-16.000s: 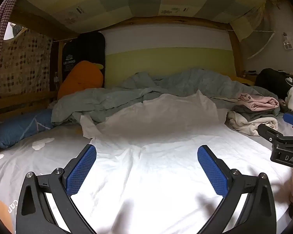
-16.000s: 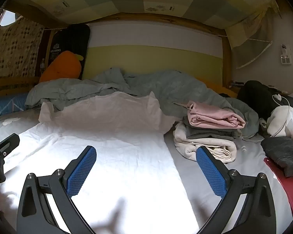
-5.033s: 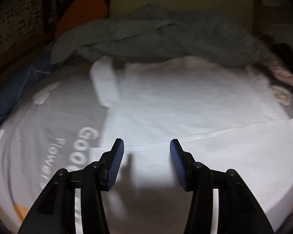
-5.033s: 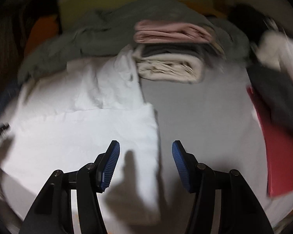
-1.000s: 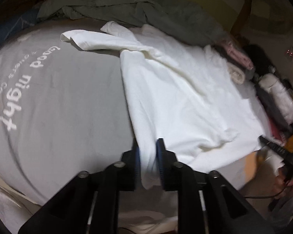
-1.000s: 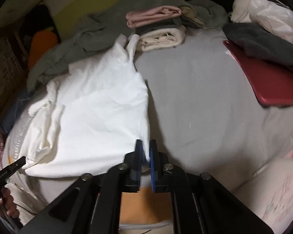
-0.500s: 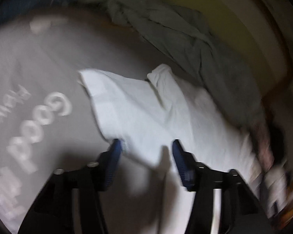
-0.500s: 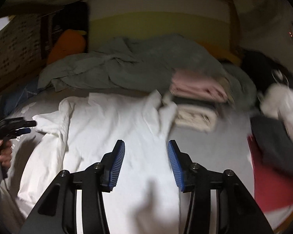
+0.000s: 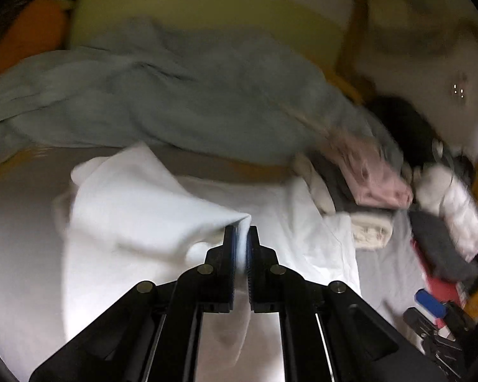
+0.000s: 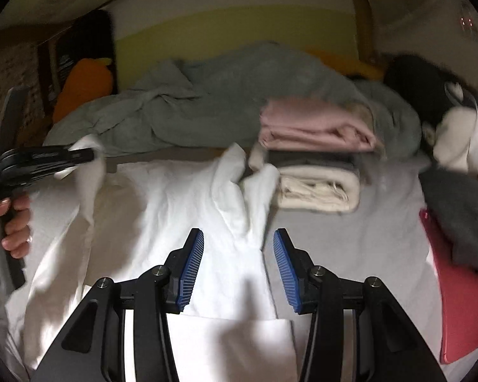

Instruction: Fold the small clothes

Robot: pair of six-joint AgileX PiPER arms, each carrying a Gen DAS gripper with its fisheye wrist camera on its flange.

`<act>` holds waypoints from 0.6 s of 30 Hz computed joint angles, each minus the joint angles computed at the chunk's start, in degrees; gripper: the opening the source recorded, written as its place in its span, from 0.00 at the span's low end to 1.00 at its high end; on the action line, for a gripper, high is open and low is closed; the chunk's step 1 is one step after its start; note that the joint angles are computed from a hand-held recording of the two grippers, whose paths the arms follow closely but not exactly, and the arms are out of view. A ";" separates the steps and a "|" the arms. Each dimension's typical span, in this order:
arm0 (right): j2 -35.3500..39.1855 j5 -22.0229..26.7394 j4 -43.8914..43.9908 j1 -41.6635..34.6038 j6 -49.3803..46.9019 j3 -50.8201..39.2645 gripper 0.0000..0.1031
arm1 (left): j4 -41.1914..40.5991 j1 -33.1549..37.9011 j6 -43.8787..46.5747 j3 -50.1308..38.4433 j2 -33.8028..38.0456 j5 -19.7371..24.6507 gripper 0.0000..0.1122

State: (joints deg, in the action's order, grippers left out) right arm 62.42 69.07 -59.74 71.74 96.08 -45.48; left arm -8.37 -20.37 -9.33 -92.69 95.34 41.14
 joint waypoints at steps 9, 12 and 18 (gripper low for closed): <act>-5.12 -12.13 7.01 -11.23 -7.28 4.79 0.46 | 3.35 -1.37 2.28 15.46 -9.68 -4.41 0.56; -4.70 -11.81 6.60 -9.20 -6.63 4.58 0.46 | -2.83 3.29 8.28 27.53 -22.44 -6.86 0.56; -3.60 -12.46 5.12 -4.38 -3.88 3.99 0.46 | -0.23 4.82 5.93 41.91 -41.52 -3.13 0.56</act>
